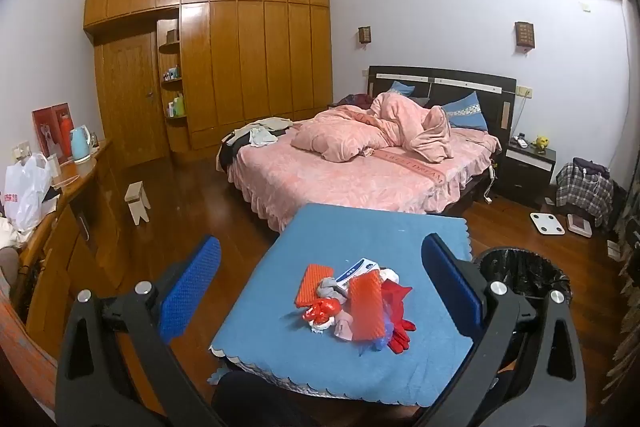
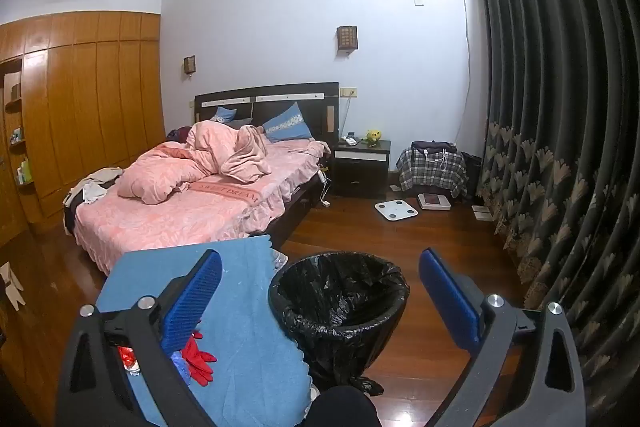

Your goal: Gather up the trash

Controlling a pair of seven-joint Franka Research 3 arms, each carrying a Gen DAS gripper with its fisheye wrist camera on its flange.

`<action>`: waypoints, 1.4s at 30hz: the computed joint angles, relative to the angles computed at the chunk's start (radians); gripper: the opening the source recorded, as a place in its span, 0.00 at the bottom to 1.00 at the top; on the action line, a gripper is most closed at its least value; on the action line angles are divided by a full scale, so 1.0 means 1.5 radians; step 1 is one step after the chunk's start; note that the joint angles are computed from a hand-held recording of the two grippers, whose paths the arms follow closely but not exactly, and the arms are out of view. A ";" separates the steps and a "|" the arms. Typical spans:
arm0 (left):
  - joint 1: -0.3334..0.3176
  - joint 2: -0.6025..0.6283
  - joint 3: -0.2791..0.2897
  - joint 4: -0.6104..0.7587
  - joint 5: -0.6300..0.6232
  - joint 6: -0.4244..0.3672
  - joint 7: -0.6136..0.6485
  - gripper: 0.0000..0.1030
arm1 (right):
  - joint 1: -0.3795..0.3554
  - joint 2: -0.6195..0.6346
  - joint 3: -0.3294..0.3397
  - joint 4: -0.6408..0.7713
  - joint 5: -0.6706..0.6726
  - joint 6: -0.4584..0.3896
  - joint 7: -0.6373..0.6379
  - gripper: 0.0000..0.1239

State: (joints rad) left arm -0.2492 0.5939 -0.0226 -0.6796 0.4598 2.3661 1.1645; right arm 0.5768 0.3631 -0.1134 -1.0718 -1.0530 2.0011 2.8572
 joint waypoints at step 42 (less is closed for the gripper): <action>-0.009 0.025 0.004 0.023 -0.005 -0.011 -0.009 0.95 | -0.001 0.012 -0.007 0.011 0.016 0.003 -0.008 0.78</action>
State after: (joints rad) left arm -0.2630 0.6318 -0.0162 -0.6452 0.4528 2.3496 1.1513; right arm 0.5756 0.3816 -0.1234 -1.0554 -1.0282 2.0061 2.8446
